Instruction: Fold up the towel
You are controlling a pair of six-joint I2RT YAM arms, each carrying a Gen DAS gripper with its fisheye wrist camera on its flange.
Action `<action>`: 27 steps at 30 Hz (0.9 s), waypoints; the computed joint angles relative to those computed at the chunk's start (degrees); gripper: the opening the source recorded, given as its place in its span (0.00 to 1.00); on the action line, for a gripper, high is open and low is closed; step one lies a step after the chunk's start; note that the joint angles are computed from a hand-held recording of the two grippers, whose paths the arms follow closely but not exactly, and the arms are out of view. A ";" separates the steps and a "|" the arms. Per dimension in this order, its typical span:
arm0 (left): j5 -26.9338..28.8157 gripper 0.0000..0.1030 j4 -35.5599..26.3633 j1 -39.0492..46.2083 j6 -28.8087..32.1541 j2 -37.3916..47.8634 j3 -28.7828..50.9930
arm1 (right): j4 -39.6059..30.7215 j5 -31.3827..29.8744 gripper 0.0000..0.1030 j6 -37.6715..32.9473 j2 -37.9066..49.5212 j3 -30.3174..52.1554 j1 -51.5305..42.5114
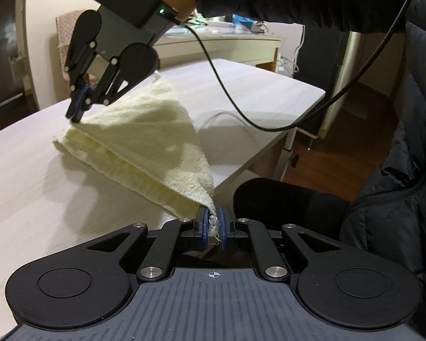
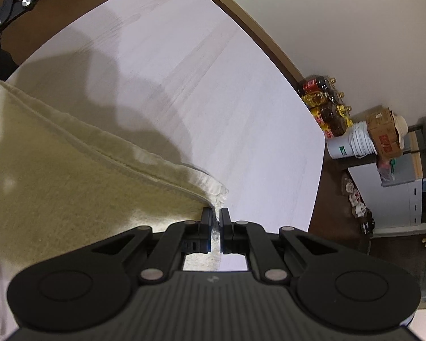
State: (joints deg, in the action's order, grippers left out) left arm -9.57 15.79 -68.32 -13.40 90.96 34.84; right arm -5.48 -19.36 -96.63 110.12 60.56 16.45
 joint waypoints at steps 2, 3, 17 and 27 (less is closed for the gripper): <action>-0.13 0.08 0.25 -0.23 -0.34 0.40 0.18 | 1.27 0.02 0.13 0.60 1.17 0.24 0.34; -0.27 0.08 0.28 -0.38 -0.48 0.55 0.27 | 2.04 -0.01 0.16 1.41 1.93 0.49 0.49; -2.29 0.13 2.28 -1.73 -2.94 1.14 -0.57 | 5.32 -1.88 0.39 13.40 3.42 2.19 -0.43; -4.86 0.19 0.70 -2.72 -3.03 -3.68 -3.04 | 2.04 -4.97 0.44 21.49 -8.43 -4.87 -5.76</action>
State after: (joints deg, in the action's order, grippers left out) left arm -14.43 16.49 -71.05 -16.43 87.28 31.80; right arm -3.43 -24.33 -75.14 101.69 55.70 10.70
